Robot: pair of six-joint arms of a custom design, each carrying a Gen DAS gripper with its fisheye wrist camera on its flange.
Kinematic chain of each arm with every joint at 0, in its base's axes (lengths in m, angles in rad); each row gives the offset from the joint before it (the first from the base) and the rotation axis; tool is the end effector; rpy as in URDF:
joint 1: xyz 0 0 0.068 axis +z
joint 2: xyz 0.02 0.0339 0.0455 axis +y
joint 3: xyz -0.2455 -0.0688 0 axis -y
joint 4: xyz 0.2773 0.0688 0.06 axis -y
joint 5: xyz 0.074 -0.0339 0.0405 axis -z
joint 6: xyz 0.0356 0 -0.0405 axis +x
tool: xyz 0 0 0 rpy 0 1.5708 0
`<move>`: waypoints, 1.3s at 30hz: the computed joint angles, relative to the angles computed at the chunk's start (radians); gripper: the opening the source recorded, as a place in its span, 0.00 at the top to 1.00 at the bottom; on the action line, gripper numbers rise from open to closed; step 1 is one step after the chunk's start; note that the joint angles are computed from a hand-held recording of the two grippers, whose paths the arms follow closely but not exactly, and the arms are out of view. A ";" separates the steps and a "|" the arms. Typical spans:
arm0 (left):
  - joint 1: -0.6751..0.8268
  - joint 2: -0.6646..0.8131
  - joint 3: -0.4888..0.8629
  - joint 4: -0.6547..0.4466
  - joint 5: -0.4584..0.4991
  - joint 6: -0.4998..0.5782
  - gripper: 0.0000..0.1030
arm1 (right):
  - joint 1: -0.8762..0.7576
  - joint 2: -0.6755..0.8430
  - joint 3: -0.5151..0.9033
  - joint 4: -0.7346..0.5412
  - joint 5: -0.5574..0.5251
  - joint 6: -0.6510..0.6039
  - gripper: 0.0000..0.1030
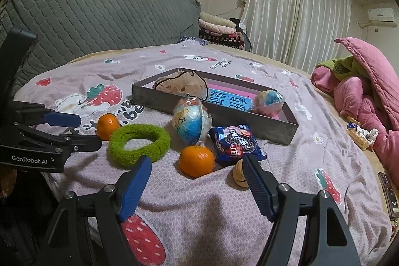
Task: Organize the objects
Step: 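Move the left tool to the tangerine by the green ring while the right tool approaches the other tangerine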
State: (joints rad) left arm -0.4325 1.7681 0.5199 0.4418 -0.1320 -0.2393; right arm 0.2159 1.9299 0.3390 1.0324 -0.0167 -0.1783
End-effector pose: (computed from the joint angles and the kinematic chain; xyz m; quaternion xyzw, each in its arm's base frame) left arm 0.2640 -0.1167 0.0314 0.0648 0.9239 -0.0649 0.3715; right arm 0.2476 0.0549 0.0068 -0.1752 0.8569 0.0164 0.4846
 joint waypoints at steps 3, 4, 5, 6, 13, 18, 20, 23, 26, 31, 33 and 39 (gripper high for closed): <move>0.002 0.016 0.013 0.003 -0.004 -0.001 0.35 | 0.001 0.011 0.012 -0.007 0.003 0.001 0.27; 0.002 0.019 0.015 0.006 -0.006 -0.001 0.35 | 0.001 0.016 0.017 -0.009 0.005 0.001 0.27; 0.003 0.025 0.020 0.007 -0.006 -0.001 0.35 | 0.000 0.018 0.023 -0.014 0.008 0.003 0.27; 0.004 0.030 0.025 0.008 -0.006 -0.001 0.35 | -0.001 0.020 0.029 -0.020 0.008 0.006 0.27; 0.019 0.072 0.064 0.003 0.012 -0.002 0.35 | -0.011 0.048 0.082 -0.064 0.002 0.015 0.28; 0.023 0.095 0.085 0.006 0.017 -0.007 0.35 | -0.013 0.072 0.121 -0.111 -0.006 0.021 0.31; 0.024 0.102 0.093 0.003 0.019 -0.011 0.35 | -0.017 0.077 0.131 -0.124 -0.014 0.022 0.32; 0.024 0.113 0.103 0.005 0.016 -0.010 0.35 | -0.020 0.080 0.143 -0.140 -0.021 0.026 0.32; 0.028 0.121 0.112 0.004 0.021 -0.013 0.35 | -0.021 0.089 0.160 -0.162 -0.030 0.031 0.34; 0.041 0.131 0.123 0.004 0.044 -0.026 0.35 | -0.027 0.104 0.188 -0.197 -0.043 0.041 0.40; 0.045 0.136 0.131 0.002 0.050 -0.028 0.35 | -0.029 0.112 0.202 -0.214 -0.047 0.044 0.43; 0.056 0.140 0.136 0.013 0.069 -0.037 0.41 | -0.032 0.125 0.226 -0.238 -0.056 0.048 0.45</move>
